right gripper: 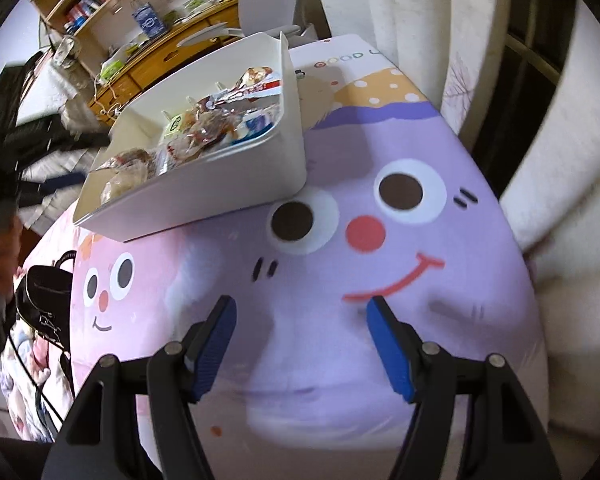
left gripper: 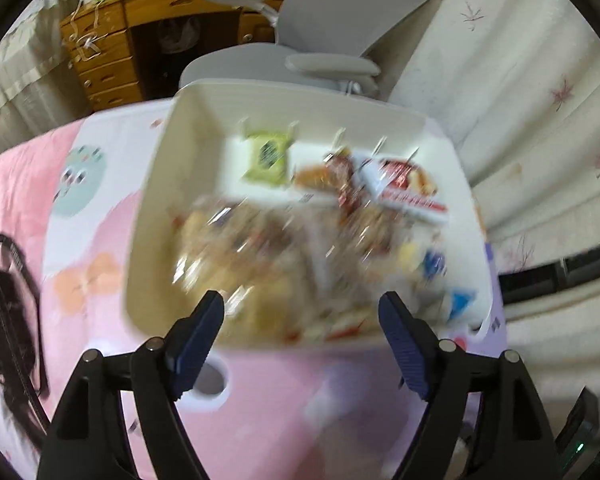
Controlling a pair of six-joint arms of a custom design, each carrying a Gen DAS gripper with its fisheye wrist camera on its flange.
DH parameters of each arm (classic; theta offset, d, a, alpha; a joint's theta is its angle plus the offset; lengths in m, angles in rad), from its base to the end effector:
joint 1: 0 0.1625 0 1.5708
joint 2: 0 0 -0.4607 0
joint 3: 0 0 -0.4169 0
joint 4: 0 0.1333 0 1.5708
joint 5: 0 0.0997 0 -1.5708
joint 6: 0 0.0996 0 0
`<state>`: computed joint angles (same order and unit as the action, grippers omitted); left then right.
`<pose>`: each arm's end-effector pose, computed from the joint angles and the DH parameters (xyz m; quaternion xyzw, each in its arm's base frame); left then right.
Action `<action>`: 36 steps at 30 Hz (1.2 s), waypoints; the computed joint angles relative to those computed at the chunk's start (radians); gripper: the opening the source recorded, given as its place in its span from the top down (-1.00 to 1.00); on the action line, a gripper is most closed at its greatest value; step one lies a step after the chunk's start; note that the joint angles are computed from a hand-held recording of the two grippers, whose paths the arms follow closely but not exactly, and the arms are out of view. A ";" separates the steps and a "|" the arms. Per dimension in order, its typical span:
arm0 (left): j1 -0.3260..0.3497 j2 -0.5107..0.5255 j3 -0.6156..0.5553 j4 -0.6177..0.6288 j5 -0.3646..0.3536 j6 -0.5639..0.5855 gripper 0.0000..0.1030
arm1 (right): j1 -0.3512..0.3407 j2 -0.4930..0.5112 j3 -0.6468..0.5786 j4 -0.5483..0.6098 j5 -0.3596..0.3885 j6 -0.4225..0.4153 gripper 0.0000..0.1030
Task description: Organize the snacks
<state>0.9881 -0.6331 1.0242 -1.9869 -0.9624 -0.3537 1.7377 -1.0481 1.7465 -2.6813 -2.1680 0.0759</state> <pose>-0.3136 -0.8215 0.1969 0.1053 0.9482 -0.1458 0.2619 0.1881 -0.6514 0.2581 -0.0176 -0.9373 0.2290 0.2622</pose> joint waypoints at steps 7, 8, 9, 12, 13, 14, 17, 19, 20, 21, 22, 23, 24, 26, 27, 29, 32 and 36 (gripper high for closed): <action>-0.011 -0.244 0.325 -0.081 -0.020 -0.058 -0.53 | 0.051 -0.008 0.036 0.026 0.011 0.058 -0.48; -0.017 -0.270 0.355 -0.084 -0.019 -0.064 -0.53 | 0.057 -0.010 0.032 0.048 0.017 0.062 -0.50; -0.025 -0.293 0.380 -0.075 -0.009 -0.081 -0.53 | 0.063 -0.013 0.027 0.075 0.026 0.070 -0.54; -0.056 -0.361 0.443 -0.025 -0.003 -0.144 -0.53 | 0.083 -0.027 0.013 0.141 0.066 0.077 -0.66; -0.069 -0.383 0.463 -0.012 0.004 -0.165 -0.53 | 0.091 -0.029 0.003 0.168 0.070 0.079 -0.68; -0.085 -0.404 0.482 -0.002 0.010 -0.184 -0.53 | 0.100 -0.030 -0.012 0.204 0.067 0.088 -0.70; -0.133 -0.448 0.516 0.034 0.055 -0.245 -0.67 | 0.129 -0.047 -0.055 0.307 0.100 0.128 -0.76; -0.163 -0.465 0.523 0.052 0.075 -0.273 -0.76 | 0.152 -0.057 -0.075 0.353 0.096 0.137 -0.80; -0.180 -0.472 0.527 0.055 0.089 -0.281 -0.78 | 0.167 -0.066 -0.084 0.372 0.097 0.129 -0.82; -0.194 -0.475 0.529 0.059 0.104 -0.285 -0.79 | 0.178 -0.073 -0.093 0.392 0.093 0.128 -0.83; -0.215 -0.481 0.534 0.057 0.121 -0.285 -0.81 | 0.189 -0.080 -0.099 0.407 0.091 0.127 -0.84; -0.228 -0.484 0.535 0.060 0.124 -0.289 -0.86 | 0.200 -0.089 -0.103 0.419 0.088 0.123 -0.85; -0.241 -0.485 0.531 0.069 0.125 -0.297 -0.89 | 0.217 -0.100 -0.105 0.426 0.076 0.115 -0.86; -0.269 -0.488 0.525 0.091 0.128 -0.322 -0.97 | 0.250 -0.119 -0.102 0.434 0.036 0.096 -0.89; -0.281 -0.491 0.527 0.088 0.133 -0.322 -0.99 | 0.261 -0.127 -0.098 0.433 0.026 0.085 -0.91; -0.313 -0.494 0.536 0.095 0.180 -0.330 -0.99 | 0.284 -0.142 -0.084 0.425 0.003 0.068 -0.93; -0.352 -0.501 0.549 0.157 0.240 -0.384 -0.99 | 0.314 -0.164 -0.047 0.388 -0.040 0.055 -1.00; -0.378 -0.519 0.568 0.257 0.270 -0.485 -0.99 | 0.330 -0.190 -0.004 0.334 -0.073 0.066 -1.00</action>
